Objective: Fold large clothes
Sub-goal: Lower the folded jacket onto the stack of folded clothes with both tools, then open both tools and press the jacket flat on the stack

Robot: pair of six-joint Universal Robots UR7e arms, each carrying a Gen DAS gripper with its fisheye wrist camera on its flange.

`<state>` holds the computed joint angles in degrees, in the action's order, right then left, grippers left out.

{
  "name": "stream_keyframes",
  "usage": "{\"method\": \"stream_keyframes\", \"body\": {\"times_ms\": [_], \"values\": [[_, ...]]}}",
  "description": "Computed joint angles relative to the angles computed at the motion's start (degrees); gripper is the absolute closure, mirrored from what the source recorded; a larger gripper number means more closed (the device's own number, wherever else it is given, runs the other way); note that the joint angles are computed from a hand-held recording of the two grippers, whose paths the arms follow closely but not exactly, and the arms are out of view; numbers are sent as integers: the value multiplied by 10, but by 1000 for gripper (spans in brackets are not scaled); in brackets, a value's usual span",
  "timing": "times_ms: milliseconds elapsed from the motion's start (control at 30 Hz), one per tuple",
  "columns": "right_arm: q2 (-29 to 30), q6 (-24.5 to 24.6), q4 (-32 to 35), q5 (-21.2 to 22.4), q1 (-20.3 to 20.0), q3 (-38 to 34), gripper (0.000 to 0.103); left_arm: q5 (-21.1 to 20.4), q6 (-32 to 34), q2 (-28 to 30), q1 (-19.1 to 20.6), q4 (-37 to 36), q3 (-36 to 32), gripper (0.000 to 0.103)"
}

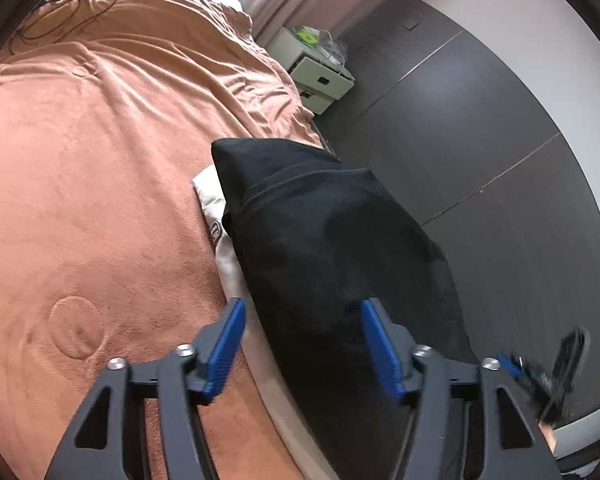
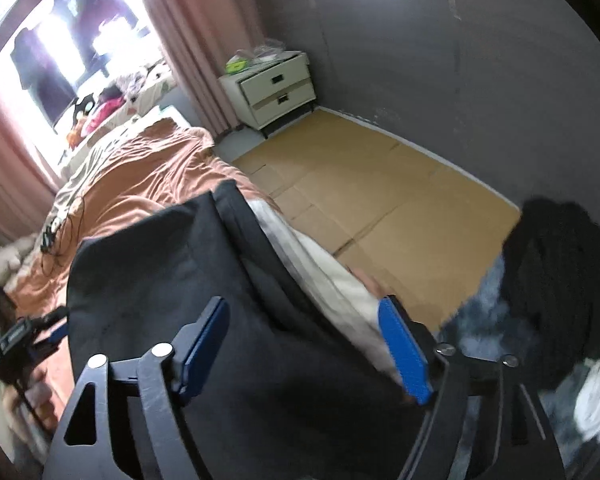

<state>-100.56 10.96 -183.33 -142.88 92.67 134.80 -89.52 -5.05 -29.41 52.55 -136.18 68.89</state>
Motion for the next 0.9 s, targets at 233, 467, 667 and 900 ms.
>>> {"method": "stream_keyframes", "body": {"times_ms": [233, 467, 667, 900], "values": [[-22, 59, -114, 86, -52, 104, 26, 4, 6, 22, -2, 4, -19, 40], [16, 43, -173, 189, -104, 111, 82, 21, 33, 42, -14, 14, -47, 53], [58, 12, -235, 140, -81, 91, 94, 43, 38, 67, -22, 22, -82, 55], [88, 3, -286, 92, -76, 86, 96, 58, 60, 58, -26, 10, -73, 53]]}}
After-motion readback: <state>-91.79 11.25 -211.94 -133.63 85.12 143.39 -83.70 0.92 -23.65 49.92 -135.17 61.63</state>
